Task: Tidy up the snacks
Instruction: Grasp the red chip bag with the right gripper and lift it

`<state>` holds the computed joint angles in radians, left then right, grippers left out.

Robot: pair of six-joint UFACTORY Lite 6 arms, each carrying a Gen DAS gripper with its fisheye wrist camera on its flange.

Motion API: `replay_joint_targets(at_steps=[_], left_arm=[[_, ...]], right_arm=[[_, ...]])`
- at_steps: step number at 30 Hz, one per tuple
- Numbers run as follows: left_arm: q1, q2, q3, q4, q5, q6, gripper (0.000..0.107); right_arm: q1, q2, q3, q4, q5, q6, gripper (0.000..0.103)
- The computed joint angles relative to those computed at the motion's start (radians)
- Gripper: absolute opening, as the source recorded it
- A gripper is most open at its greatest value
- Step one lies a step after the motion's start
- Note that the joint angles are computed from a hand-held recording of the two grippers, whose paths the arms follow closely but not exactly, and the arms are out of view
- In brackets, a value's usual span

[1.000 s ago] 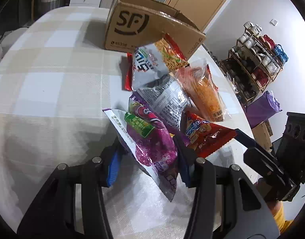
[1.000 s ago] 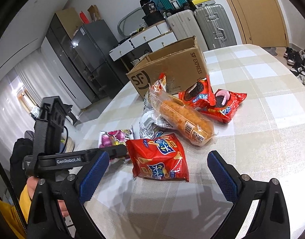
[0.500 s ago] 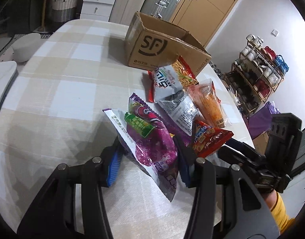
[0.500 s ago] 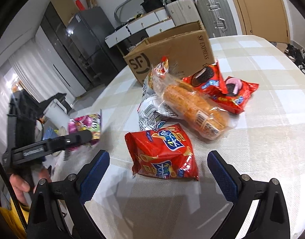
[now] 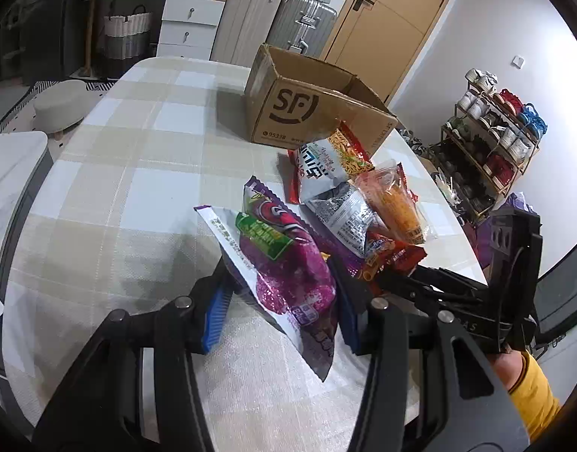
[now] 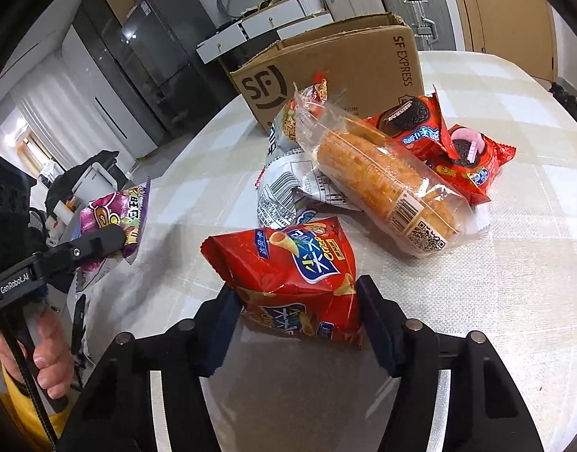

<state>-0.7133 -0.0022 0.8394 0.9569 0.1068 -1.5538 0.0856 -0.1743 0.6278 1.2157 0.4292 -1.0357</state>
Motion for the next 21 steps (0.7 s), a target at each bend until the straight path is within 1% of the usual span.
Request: replay_joint_targets(at_steps=[3, 7, 14, 17, 21], left_arm=[[-0.011, -0.023, -0.011, -0.006, 0.017, 0.005, 0.046], [-0.023, -0.063, -0.030, -0.042, 0.042, 0.036, 0.046], [-0.034, -0.118, -0.054, -0.059, 0.079, 0.047, 0.046], [-0.057, -0.151, -0.054, -0.050, 0.115, 0.037, 0.046], [-0.109, -0.187, -0.025, -0.064, 0.195, 0.068, 0.046]], right_arm=[[-0.025, -0.007, -0.012, 0.024, 0.024, -0.026, 0.057], [-0.031, -0.045, -0.041, 0.032, 0.036, -0.024, 0.056], [-0.086, -0.211, -0.105, -0.023, 0.107, 0.011, 0.056], [-0.110, -0.292, -0.113, -0.058, 0.153, 0.055, 0.056], [-0.137, -0.385, -0.099, -0.104, 0.209, 0.124, 0.056]])
